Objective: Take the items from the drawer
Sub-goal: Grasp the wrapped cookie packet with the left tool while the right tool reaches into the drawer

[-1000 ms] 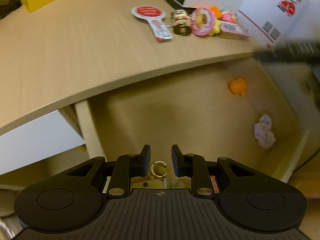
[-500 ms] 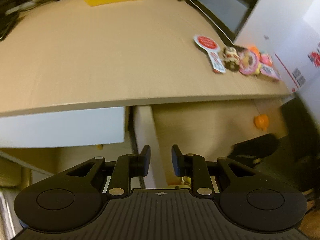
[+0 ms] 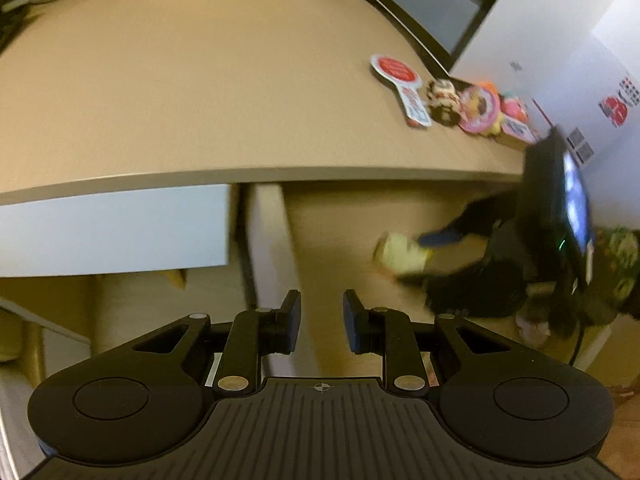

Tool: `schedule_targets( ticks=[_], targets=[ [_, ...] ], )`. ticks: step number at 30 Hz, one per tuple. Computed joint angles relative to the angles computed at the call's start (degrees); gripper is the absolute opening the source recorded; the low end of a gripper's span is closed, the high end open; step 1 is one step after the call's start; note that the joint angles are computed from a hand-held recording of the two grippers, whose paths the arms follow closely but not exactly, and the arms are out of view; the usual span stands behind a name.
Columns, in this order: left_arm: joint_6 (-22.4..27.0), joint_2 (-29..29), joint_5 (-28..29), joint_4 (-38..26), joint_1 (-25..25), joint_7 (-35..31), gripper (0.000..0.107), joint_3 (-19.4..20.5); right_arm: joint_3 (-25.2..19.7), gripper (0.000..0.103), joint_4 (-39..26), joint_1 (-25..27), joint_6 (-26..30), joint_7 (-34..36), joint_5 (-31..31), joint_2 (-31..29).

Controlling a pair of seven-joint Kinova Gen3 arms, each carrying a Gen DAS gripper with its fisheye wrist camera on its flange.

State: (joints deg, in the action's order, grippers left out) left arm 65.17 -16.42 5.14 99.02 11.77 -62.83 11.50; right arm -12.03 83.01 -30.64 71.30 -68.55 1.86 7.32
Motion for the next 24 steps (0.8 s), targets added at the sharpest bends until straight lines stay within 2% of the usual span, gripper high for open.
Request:
schedule_targets(
  ticks=[2,3,5,7,9,12,15,17,20,22,24],
  targets=[
    [-0.4,1.9,0.7,-0.6,0.6,-0.3,0.025,0.3,-1.8,0.052,-1.6,3.6,2.0,-1.2,-0.9,0.2],
    [-0.2,3.3,1.5,-1.2,1.1,-0.8,0.025,0.3,-3.3,0.060,-3.3,6.3,4.3,-0.8,-2.7,0.6],
    [1.2,6.5,3.8,-2.8,2.5,-2.7,0.025,-0.1,-4.1,0.068,-4.1,10.6,6.5,0.4,-7.3,0.1],
    [3.7,10.4,6.1,-4.9,3.7,-4.5,0.025,-0.3,-1.6,0.068,-3.3,10.6,7.3,-0.4,-9.8,-0.8],
    [6.6,14.4,7.5,-7.1,4.7,-4.1,0.025,0.0,2.9,0.068,-1.7,8.5,7.1,-2.6,-11.1,-2.3],
    [9.7,19.7,10.9,-9.2,5.8,-2.4,0.025,-0.1,4.7,0.068,0.7,10.3,5.9,-6.0,-12.3,-4.6],
    [10.5,23.5,13.5,-10.1,6.8,0.7,0.025,-0.4,6.1,0.068,2.7,13.0,4.7,-7.8,-13.7,-6.6],
    [10.1,25.4,13.1,-10.8,7.8,3.6,0.025,-0.5,7.4,0.068,4.0,15.4,4.1,-7.4,-14.4,-7.9],
    [9.9,27.9,9.2,-12.8,10.4,7.9,0.026,-0.3,7.6,0.068,6.1,16.8,2.4,-8.4,-13.2,-10.0],
    [8.5,28.5,6.4,-13.5,12.1,8.8,0.033,-0.1,7.6,0.068,6.7,17.5,1.3,-9.8,-12.3,-11.1],
    [7.2,29.2,3.3,-14.5,13.9,9.3,0.036,0.1,8.0,0.068,8.0,18.2,0.2,-9.9,-12.3,-11.9]
  ],
)
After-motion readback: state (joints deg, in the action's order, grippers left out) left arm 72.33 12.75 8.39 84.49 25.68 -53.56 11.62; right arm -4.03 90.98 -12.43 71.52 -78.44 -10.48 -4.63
